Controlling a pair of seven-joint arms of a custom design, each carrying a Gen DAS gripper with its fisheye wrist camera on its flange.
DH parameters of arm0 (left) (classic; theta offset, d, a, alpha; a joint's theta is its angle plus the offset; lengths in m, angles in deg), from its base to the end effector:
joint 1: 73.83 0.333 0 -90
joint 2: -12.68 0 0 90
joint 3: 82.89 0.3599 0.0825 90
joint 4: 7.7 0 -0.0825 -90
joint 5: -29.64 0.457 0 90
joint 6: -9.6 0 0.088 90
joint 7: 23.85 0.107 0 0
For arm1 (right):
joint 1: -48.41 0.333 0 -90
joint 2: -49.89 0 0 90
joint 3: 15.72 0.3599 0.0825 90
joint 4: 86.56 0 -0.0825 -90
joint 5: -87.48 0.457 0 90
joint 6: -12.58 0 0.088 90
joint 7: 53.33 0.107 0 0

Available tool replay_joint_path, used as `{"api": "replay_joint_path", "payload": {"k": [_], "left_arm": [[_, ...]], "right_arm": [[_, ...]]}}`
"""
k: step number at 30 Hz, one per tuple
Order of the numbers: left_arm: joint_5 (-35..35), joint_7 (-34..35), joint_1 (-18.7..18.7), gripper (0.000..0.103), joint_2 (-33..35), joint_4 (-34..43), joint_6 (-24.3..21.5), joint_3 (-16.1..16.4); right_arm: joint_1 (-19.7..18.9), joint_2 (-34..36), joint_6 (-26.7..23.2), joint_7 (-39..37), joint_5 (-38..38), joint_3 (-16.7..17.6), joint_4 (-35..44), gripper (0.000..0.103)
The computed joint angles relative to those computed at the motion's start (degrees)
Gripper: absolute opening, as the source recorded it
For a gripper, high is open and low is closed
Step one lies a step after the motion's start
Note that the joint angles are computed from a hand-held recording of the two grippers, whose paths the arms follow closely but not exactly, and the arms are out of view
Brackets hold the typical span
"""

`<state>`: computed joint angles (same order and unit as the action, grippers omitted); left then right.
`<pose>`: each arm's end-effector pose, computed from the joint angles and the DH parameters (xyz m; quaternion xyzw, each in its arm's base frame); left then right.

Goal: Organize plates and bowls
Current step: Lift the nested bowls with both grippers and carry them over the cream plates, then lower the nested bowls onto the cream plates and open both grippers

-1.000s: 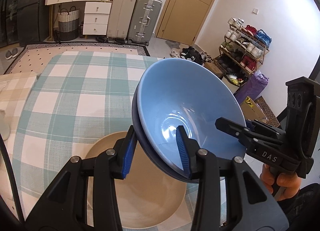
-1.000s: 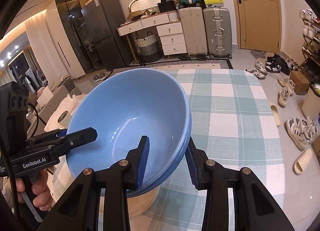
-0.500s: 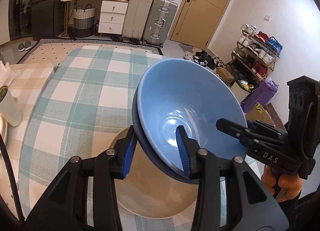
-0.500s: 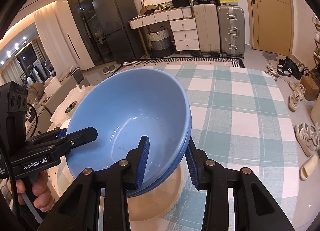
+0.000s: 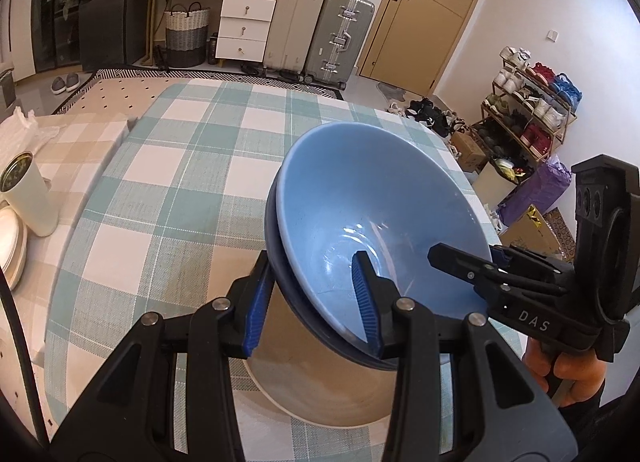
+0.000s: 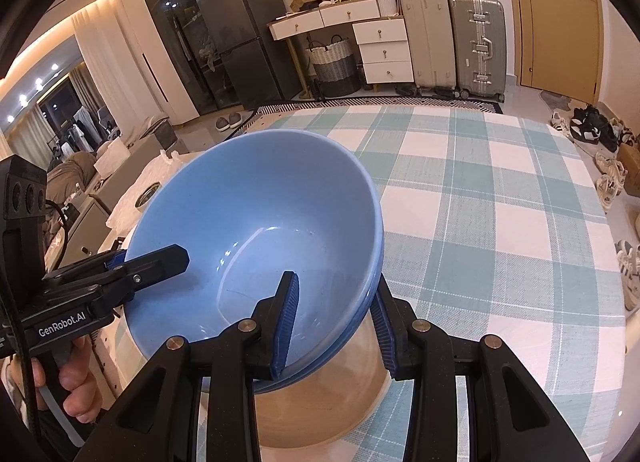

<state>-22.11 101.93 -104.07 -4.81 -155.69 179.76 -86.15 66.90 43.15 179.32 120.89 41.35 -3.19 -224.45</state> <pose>0.4387 -0.2262 0.4216 -0.5240 0.7660 -0.3640 0.0781 0.4565 0.3272 0.4089 -0.5974 0.7224 -0.1476 0.3154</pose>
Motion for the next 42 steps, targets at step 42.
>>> {"api": "replay_joint_path", "payload": {"k": [42], "left_arm": [[-4.87,6.25,4.04,0.042,8.88,4.14,2.31,-4.53]], "right_arm": [[1.22,2.9,1.12,3.44,-3.64,-2.25,0.57,0.038]]}}
